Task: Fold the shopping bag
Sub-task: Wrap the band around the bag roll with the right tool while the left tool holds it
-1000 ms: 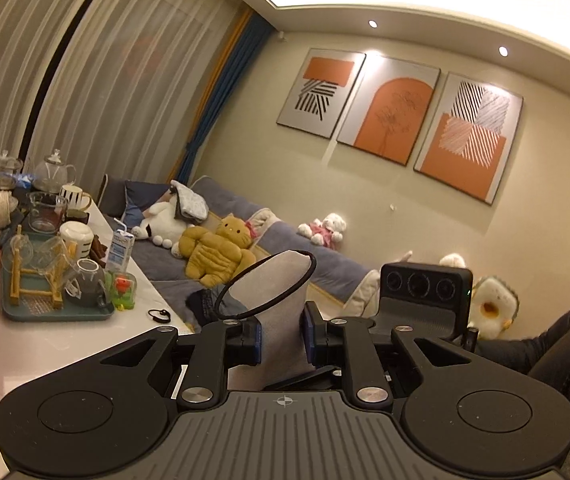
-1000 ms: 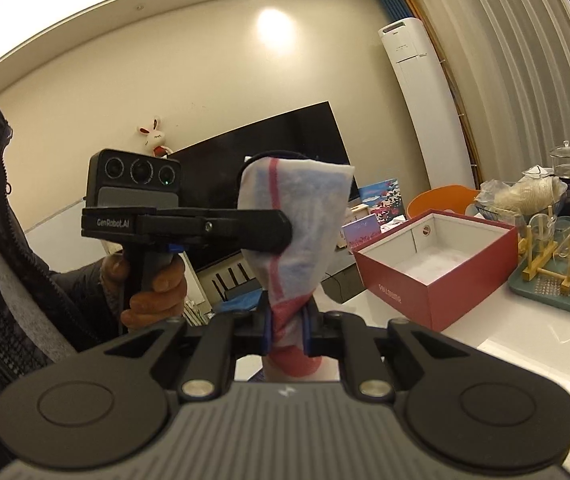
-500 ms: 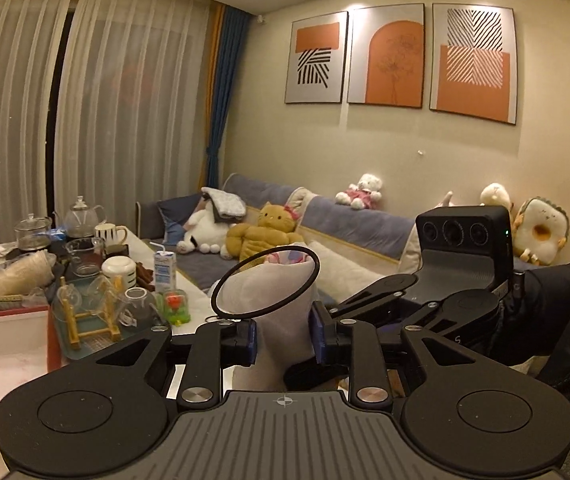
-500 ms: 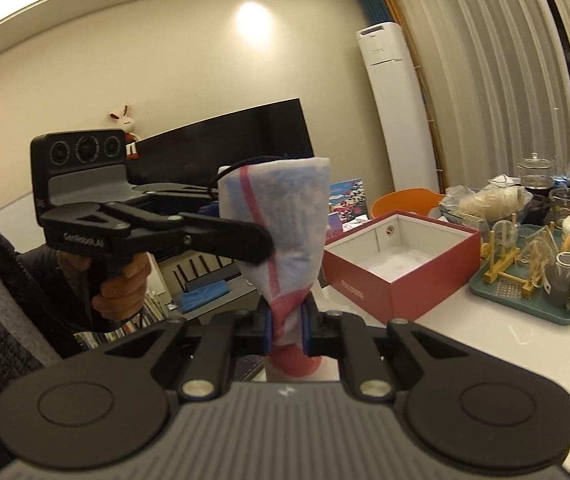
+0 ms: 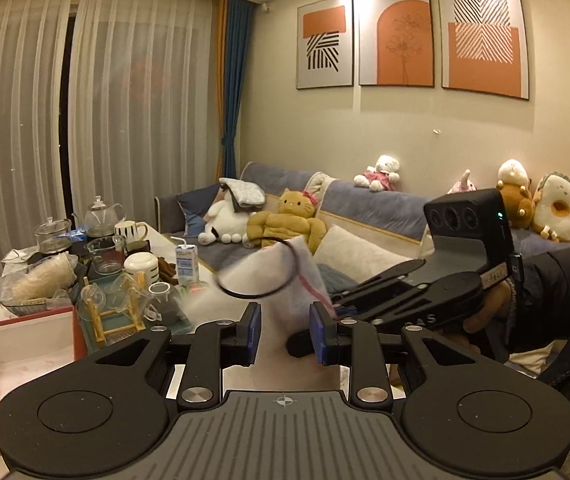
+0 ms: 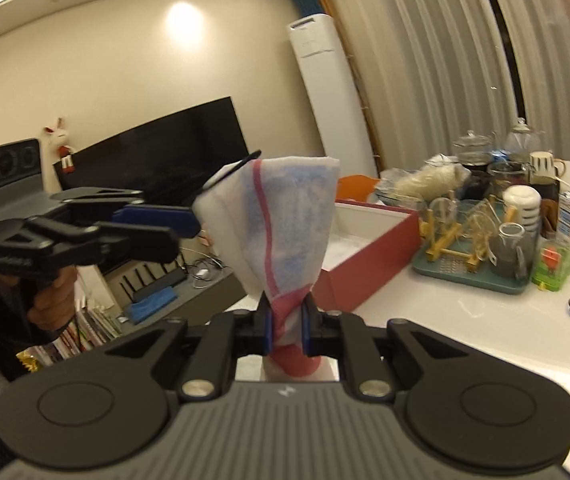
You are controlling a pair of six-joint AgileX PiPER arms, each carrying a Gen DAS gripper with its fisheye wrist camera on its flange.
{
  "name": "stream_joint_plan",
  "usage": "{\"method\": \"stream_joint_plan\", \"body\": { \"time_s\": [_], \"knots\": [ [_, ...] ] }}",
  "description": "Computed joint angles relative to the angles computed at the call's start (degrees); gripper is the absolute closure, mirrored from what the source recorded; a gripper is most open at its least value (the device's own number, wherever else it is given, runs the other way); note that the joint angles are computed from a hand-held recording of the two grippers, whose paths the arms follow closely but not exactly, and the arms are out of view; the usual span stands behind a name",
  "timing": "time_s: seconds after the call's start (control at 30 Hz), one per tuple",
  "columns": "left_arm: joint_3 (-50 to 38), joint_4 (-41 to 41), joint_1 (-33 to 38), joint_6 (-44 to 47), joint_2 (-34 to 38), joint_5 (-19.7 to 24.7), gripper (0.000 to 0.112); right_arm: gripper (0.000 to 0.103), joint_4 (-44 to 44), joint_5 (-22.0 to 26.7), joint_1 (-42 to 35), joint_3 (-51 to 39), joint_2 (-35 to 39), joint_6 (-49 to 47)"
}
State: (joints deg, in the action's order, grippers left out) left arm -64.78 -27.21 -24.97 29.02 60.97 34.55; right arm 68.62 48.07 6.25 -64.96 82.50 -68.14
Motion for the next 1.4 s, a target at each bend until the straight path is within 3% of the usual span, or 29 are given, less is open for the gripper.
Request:
{"method": "stream_joint_plan", "body": {
  "time_s": [0.13, 0.37, 0.7, 0.83, 1.0, 1.13, 1.4],
  "knots": [
    [-0.7, 8.8, -3.6, -7.9, 1.2, -0.4, 0.085, 0.092, -1.1, 0.5, 1.7, 0.5, -1.4, -2.0],
    [-1.0, -3.2, 0.5, 2.3, 1.8, 2.5, 0.085, 0.092, -0.6, 4.1, 1.5, 0.6, -2.2, -5.5],
    [-1.1, -1.2, 0.8, -0.3, 1.9, 3.0, 0.085, 0.092, 0.8, 5.9, 0.7, 2.0, -3.8, -7.0],
    [-2.1, -13.6, 7.0, 8.8, 3.2, 8.7, 0.084, 0.092, 1.8, 9.6, -0.3, 1.1, -2.8, -10.2],
    [-2.8, -21.7, 13.2, 15.9, 4.6, 16.6, 0.082, 0.092, -0.8, 14.6, -1.1, -1.7, -1.7, -11.7],
    [-1.4, -22.9, 13.0, 17.0, 4.7, 17.6, 0.067, 0.092, -2.8, 14.8, 1.0, -2.6, -1.8, -13.5],
    [2.1, -32.2, 18.2, 17.8, 8.1, 21.2, 0.066, 0.092, -6.8, 12.3, 4.8, -2.8, -2.2, -15.5]
  ]
}}
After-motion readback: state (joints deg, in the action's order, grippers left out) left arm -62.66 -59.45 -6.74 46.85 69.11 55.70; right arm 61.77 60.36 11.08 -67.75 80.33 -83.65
